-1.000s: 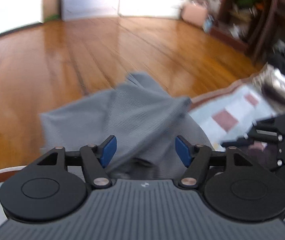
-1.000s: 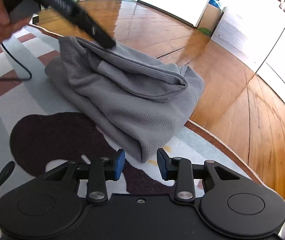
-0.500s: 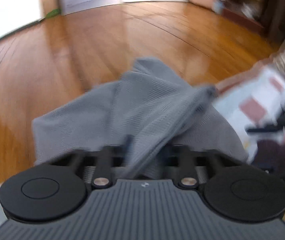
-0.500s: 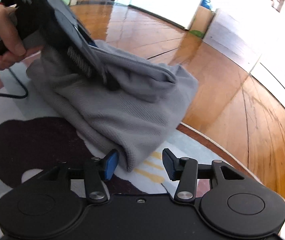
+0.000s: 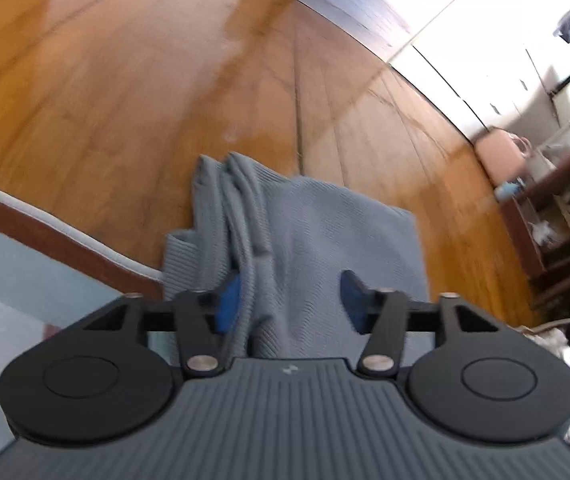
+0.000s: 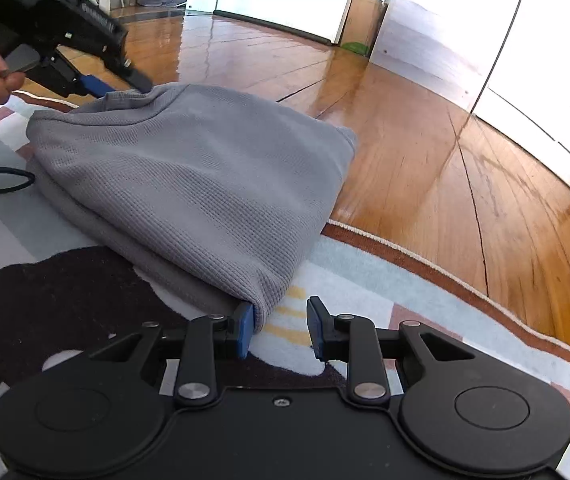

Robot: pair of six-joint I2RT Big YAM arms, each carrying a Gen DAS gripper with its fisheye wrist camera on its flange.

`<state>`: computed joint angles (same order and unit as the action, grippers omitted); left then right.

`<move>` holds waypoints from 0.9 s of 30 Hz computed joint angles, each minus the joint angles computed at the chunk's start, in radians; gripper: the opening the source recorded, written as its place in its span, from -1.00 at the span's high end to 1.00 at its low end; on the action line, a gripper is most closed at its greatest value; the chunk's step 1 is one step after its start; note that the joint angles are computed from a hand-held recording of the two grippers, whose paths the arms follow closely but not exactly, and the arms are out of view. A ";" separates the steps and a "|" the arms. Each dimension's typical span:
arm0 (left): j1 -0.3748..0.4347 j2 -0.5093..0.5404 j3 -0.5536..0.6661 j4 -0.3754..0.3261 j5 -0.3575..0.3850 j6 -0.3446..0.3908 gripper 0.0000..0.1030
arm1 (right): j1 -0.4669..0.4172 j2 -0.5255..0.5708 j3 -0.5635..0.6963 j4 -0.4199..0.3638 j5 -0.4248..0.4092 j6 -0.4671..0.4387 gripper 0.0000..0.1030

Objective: Fold clothes

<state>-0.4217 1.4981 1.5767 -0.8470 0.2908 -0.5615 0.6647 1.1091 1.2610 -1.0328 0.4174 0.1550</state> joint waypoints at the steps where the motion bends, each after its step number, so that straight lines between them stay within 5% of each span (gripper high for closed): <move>1: -0.002 0.001 0.009 -0.027 -0.001 0.013 -0.08 | 0.001 -0.002 -0.003 0.007 0.002 -0.006 0.39; 5: -0.007 0.000 0.046 -0.151 -0.001 0.082 -0.15 | 0.014 -0.008 -0.013 0.050 0.024 -0.069 0.38; 8: -0.017 -0.002 0.051 -0.184 0.004 0.126 -0.57 | 0.016 -0.004 -0.023 0.081 0.029 -0.122 0.38; 10: -0.033 0.017 0.066 -0.196 -0.016 0.150 -0.61 | 0.014 0.004 -0.028 0.095 0.031 -0.136 0.38; 11: -0.046 0.024 0.074 -0.204 -0.046 0.169 -0.27 | 0.015 0.007 -0.030 0.100 0.033 -0.139 0.39; 12: -0.063 0.031 0.084 -0.211 -0.088 0.210 0.64 | 0.012 0.008 -0.034 0.112 0.030 -0.145 0.45; 13: -0.080 0.037 0.095 -0.217 -0.126 0.263 0.82 | 0.008 0.003 -0.042 0.133 0.024 -0.152 0.57; 14: -0.091 0.032 0.100 -0.214 -0.151 0.291 0.83 | 0.007 -0.006 -0.051 0.157 0.022 -0.152 0.88; 19: -0.107 -0.040 0.080 -0.182 -0.171 0.271 0.83 | 0.006 -0.074 -0.105 0.268 0.052 -0.050 0.92; 24: -0.147 0.015 0.108 -0.368 -0.255 0.324 0.69 | -0.026 -0.078 -0.104 0.153 -0.031 0.005 0.92; 27: -0.149 0.008 0.110 -0.338 -0.302 0.321 0.53 | 0.000 -0.063 -0.087 0.095 -0.021 -0.009 0.91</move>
